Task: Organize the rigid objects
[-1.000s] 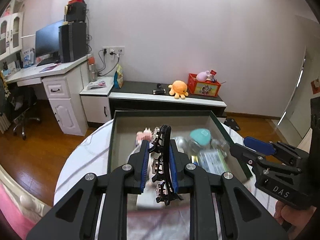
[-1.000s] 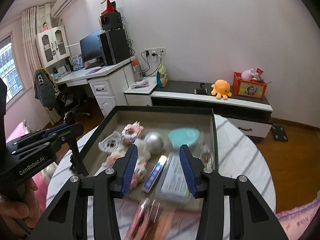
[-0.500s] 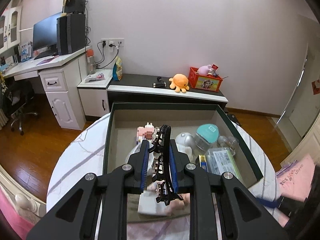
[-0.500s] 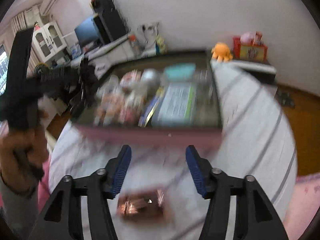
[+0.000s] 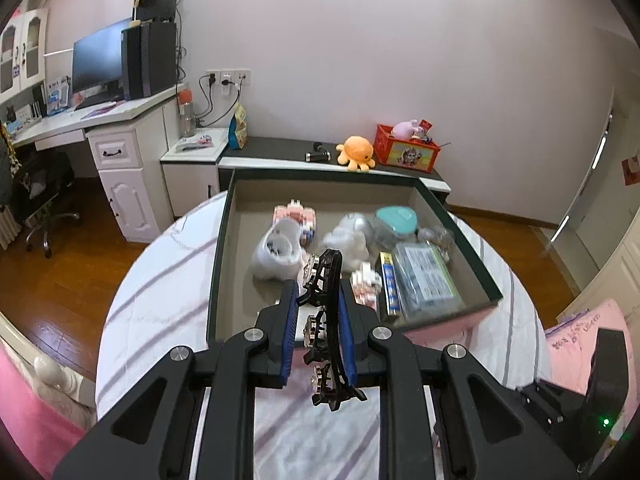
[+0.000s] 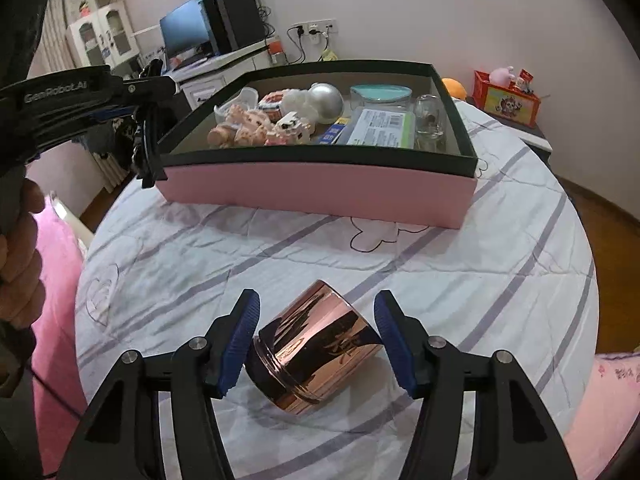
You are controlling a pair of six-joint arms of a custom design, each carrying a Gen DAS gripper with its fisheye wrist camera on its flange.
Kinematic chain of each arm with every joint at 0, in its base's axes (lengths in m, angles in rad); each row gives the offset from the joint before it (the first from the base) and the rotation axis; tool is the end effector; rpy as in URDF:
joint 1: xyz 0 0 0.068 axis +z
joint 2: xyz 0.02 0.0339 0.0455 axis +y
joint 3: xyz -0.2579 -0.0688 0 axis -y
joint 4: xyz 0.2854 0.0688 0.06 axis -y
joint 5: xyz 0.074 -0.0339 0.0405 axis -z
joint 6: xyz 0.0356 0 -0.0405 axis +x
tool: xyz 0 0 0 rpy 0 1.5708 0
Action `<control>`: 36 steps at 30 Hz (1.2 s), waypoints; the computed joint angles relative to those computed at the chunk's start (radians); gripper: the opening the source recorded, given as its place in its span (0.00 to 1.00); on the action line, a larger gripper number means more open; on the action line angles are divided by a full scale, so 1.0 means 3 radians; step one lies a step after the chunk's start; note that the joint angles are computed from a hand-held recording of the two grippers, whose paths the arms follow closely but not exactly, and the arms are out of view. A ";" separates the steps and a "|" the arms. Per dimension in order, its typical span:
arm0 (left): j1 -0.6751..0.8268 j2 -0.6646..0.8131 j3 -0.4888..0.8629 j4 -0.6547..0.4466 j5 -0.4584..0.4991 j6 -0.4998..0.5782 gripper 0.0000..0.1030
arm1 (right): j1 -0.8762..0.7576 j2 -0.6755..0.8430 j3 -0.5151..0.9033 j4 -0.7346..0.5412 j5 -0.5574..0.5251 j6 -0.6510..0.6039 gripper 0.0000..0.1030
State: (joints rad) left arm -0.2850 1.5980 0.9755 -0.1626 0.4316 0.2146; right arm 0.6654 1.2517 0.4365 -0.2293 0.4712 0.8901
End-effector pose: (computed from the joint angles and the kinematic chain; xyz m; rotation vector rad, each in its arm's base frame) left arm 0.3500 -0.1181 0.1785 0.7773 2.1948 -0.5418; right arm 0.1922 0.1303 0.1004 0.4314 2.4126 0.0440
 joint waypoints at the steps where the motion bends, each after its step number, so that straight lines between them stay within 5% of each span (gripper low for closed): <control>1: 0.0002 -0.0033 -0.0046 0.0001 -0.0005 0.0009 0.18 | -0.0017 0.0023 0.0008 0.0028 -0.0018 -0.0028 0.60; 26: 0.0055 -0.0448 -0.0561 -0.0081 0.0002 0.0114 0.18 | 0.0108 -0.0142 -0.0145 0.0079 -0.0132 -0.0107 0.64; 29: 0.0062 -0.0465 -0.0599 -0.0085 0.0005 0.0115 0.18 | 0.0142 0.0016 -0.0141 0.0188 -0.0225 -0.0098 0.47; 36: 0.0062 -0.0543 -0.0676 -0.0092 0.0000 0.0134 0.18 | 0.0240 -0.0029 -0.0210 0.0242 -0.0142 0.0050 0.46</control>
State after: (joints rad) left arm -0.2664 1.4352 0.7728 -0.1901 0.4315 0.2547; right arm 0.7374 1.2429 0.3733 -0.1566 0.4286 0.9050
